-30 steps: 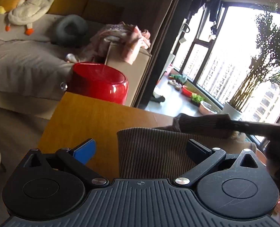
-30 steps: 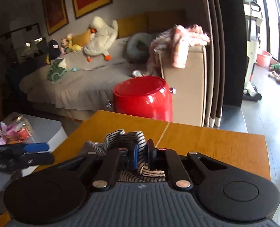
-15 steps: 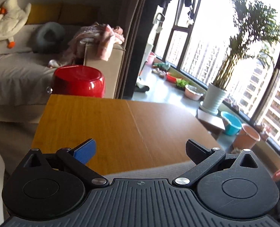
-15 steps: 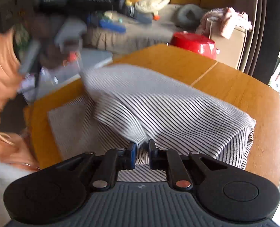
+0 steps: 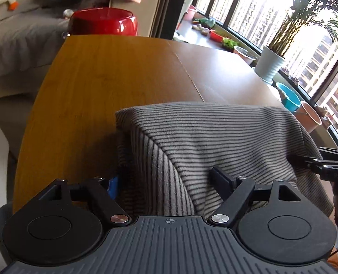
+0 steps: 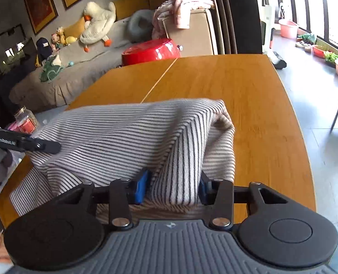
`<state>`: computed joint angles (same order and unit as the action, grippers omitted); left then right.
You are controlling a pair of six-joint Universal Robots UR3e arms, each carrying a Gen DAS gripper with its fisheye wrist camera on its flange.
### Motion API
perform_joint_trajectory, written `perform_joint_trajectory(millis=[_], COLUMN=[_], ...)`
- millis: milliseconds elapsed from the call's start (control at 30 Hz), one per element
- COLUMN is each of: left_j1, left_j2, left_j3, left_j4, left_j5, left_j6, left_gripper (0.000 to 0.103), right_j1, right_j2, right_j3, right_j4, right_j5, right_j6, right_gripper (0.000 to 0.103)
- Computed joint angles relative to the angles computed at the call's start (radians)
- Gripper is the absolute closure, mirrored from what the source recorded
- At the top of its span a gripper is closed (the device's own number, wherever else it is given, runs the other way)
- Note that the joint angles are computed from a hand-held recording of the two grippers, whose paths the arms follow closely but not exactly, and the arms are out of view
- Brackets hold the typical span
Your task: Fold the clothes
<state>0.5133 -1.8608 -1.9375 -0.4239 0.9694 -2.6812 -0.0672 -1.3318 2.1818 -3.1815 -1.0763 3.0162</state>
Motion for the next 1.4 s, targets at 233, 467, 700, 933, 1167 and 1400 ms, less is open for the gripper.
perform_joint_trajectory(millis=[233,467,700,933,1167,1400], left_j1=[-0.151,-0.091,-0.133,-0.042,-0.06,-0.008], left_j2=[-0.394,-0.387,-0.367,-0.071,-0.12,0.009], left_j3=[0.433,0.481,0.457,0.14,-0.003,-0.061], left_j4=[0.213,0.101,0.132,0.168,0.272,0.273], left_j5=[0.075,-0.02,0.037,-0.131,-0.008,-0.021], left_j6=[-0.22,-0.3,-0.273,-0.166,-0.082,-0.092], left_gripper=[0.033,0.016,0.065,0.068,0.045,0.031], right_j1=[0.097,0.039,0.045,-0.053,-0.052,-0.058], right_j2=[0.344,0.443,0.487,0.237,0.241,0.171], right_j3=[-0.413,-0.628,-0.644,-0.35,-0.173,-0.103], right_j4=[-0.063,0.049,0.024,-0.146,-0.163,-0.187], right_j5=[-0.17,-0.122,-0.081,0.096,0.017,-0.035], right_j6=[-0.004,0.102,0.134,0.135,0.106,0.028], right_gripper=[0.062,0.05,0.076,0.083,0.077,0.054])
